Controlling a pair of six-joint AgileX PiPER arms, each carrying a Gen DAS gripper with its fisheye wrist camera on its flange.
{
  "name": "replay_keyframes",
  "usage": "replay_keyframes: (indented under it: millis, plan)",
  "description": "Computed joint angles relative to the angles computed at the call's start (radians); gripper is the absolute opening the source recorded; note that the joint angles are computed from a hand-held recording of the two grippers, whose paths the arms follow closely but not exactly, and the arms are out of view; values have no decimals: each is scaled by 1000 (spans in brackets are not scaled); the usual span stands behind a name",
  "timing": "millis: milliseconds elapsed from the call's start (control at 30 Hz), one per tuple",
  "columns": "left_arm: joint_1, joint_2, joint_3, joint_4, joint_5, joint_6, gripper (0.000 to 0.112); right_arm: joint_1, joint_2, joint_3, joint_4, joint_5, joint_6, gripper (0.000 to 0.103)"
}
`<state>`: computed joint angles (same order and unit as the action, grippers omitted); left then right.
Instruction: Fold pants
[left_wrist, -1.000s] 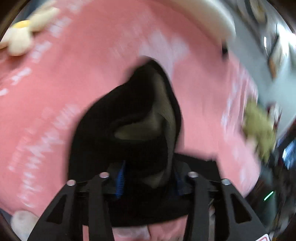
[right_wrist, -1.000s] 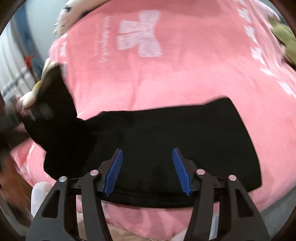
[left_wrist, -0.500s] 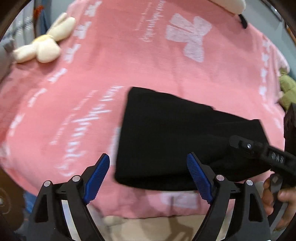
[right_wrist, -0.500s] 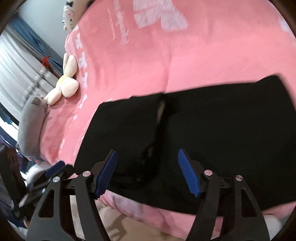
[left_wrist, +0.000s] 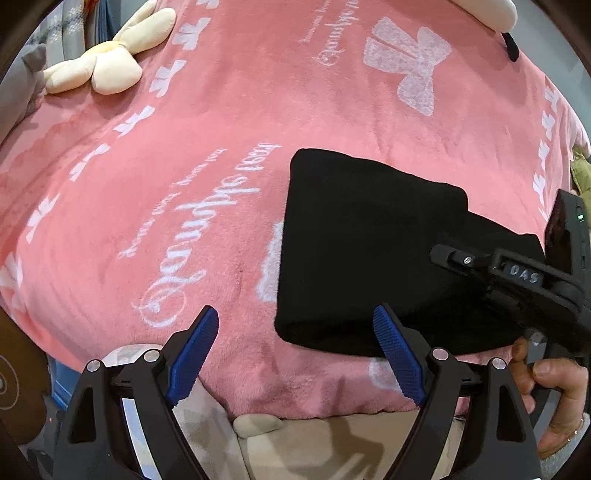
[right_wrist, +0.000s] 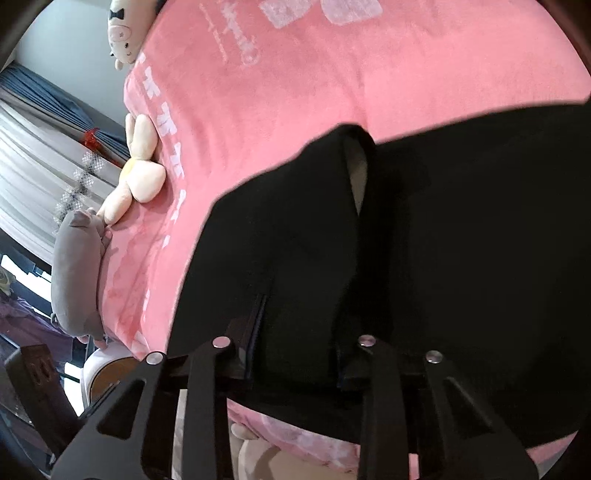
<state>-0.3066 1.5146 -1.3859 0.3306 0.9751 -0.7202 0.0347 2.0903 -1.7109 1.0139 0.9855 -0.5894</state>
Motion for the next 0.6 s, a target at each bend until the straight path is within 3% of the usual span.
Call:
replay_keyframes:
  millis: [200, 367, 500, 600]
  plan:
    - [3, 1, -11, -7, 2, -5, 83, 51, -156, 8, -72, -90, -116, 26]
    - [2, 26, -41, -49, 13, 7, 83, 83, -50, -27, -196, -67, -26, 26]
    - [-29, 44, -66, -12, 54, -3, 83, 29, -14, 32, -51, -34, -75, 30]
    - [-42, 40, -67, 23, 75, -21, 83, -13, -32, 57, -23, -3, -67, 40]
